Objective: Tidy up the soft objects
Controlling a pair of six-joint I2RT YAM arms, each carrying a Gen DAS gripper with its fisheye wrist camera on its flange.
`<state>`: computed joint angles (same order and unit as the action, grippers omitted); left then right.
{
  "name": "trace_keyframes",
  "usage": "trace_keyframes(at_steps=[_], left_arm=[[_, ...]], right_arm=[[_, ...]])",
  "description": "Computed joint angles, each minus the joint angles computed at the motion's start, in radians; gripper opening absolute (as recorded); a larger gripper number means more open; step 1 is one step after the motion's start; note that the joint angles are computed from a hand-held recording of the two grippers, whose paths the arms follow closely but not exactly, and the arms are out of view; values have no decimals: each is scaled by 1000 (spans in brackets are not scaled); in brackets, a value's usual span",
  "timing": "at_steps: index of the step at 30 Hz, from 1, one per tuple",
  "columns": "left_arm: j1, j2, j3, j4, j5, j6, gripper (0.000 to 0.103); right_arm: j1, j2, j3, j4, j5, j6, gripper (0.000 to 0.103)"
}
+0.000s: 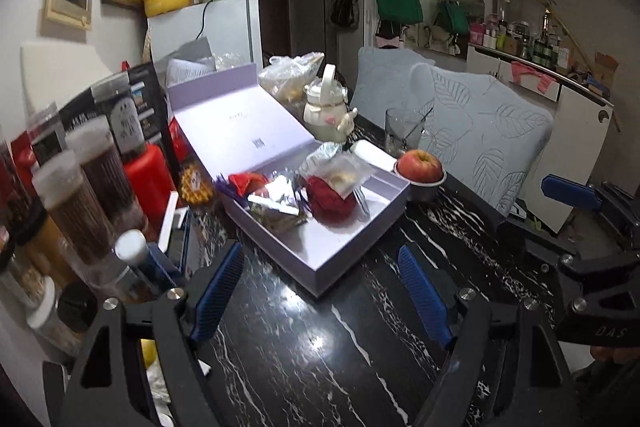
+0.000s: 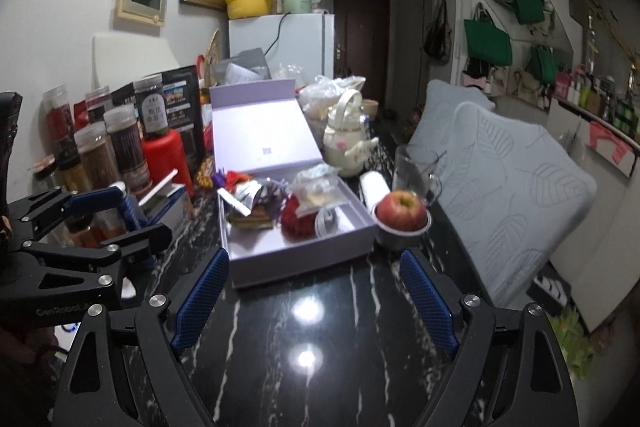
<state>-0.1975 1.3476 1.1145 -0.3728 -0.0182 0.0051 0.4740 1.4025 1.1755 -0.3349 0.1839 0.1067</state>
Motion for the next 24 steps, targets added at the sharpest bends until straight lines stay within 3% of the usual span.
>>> trace_keyframes(at_steps=[24], left_arm=[[6, 9, -35, 17, 0, -18, 80]], right_arm=[[9, -4, -46, 15, -1, -5, 88]])
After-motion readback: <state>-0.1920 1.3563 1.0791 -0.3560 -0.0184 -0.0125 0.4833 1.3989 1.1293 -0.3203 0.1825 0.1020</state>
